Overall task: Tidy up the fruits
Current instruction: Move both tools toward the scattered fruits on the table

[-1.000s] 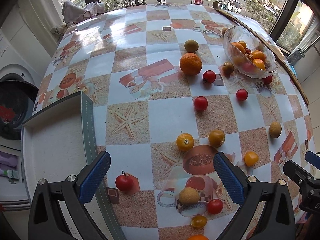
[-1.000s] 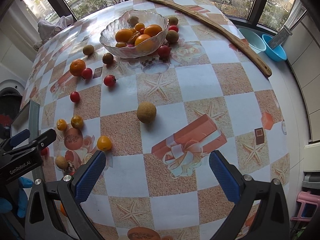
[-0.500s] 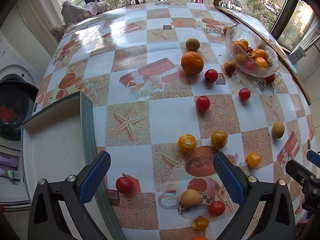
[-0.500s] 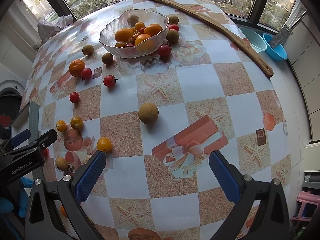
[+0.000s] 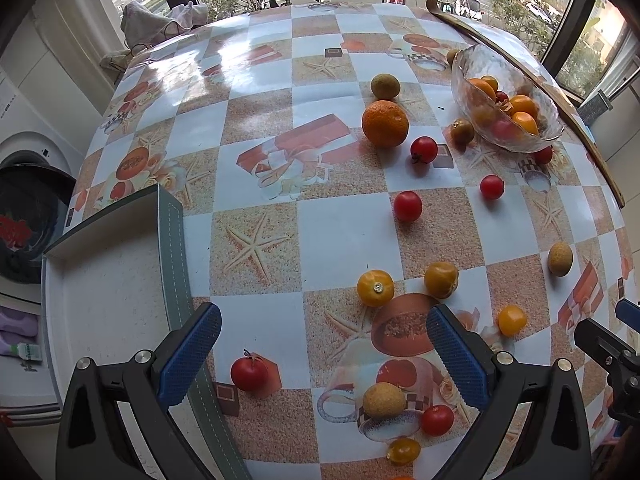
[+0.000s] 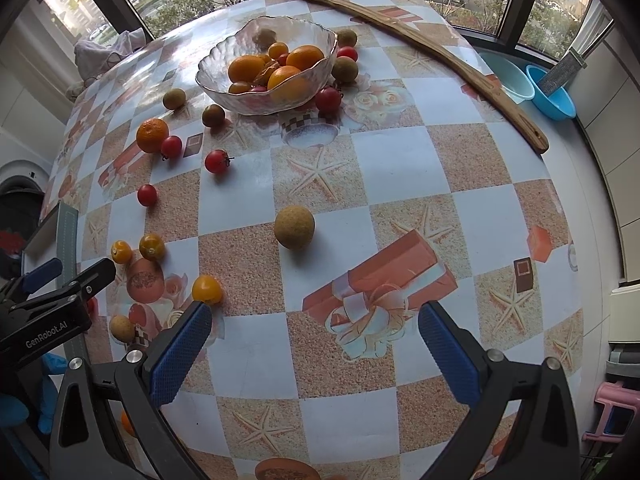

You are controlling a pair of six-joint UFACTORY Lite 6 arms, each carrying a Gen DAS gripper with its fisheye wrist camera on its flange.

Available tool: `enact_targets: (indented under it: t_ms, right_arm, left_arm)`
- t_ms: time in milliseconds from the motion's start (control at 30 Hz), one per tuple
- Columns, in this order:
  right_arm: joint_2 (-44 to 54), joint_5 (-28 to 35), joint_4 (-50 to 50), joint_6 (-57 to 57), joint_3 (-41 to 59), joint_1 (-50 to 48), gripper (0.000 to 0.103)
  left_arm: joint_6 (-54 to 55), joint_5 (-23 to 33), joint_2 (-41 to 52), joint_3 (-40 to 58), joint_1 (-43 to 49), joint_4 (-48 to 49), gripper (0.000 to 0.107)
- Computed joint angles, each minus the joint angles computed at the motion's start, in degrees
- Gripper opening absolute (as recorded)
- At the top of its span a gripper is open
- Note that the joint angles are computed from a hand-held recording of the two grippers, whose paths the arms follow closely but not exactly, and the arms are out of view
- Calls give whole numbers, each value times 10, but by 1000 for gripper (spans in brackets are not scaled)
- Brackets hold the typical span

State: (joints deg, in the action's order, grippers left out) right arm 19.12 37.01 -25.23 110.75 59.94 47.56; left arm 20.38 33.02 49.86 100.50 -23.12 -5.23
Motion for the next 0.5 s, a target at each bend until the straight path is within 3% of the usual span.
enact_targets:
  t_ms: [500]
  right_arm:
    - [4, -18, 2, -14, -10, -16, 103]
  left_arm:
    - [-24, -8, 28, 19, -17, 26, 103]
